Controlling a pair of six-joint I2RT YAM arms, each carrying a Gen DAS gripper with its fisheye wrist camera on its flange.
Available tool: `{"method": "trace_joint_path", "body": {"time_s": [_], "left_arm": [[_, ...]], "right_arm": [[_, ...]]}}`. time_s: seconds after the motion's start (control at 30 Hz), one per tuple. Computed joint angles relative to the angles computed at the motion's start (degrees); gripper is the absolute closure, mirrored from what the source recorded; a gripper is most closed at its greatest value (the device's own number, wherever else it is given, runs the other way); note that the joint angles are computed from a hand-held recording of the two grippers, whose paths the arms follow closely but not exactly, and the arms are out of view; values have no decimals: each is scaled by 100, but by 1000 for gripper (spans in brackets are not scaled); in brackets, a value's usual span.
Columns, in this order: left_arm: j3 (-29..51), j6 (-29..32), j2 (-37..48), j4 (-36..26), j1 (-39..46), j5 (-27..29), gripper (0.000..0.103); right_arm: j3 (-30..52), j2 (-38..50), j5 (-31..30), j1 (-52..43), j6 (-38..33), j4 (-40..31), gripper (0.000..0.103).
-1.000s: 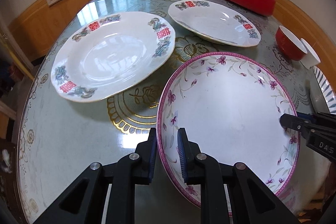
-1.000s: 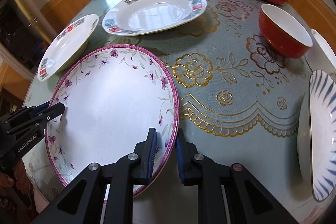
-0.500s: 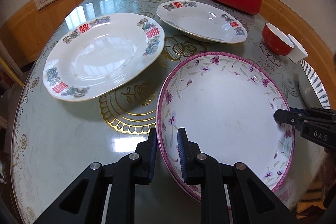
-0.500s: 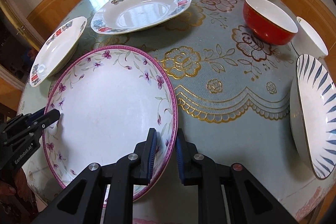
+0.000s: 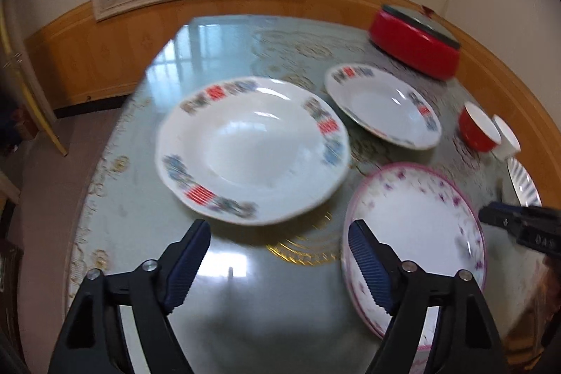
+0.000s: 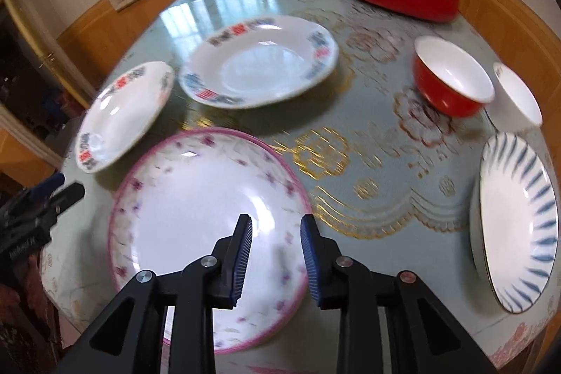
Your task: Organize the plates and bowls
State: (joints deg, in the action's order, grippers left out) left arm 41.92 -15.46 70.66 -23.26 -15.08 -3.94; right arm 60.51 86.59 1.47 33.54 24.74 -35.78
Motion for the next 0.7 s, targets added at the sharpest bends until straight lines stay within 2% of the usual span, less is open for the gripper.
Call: {"method": "trace_joint_path", "body": {"time_s": [0.13,0.27,0.5,0.7], "left_arm": [[286,177,155,21,789,238,9],[563,393,509,101,1419,386,8],[1108,488,1578,323,2060,585,7],[1663,584,2362,370,2362,887,13]], "right_arm": [[597,447,-35,229,-28,-42,72],[1148,874,-92,445,-125,-12,70],[2470,2135,-693,418,148,-121,70],[3779,3240,-768,407,242,-626,70]]}}
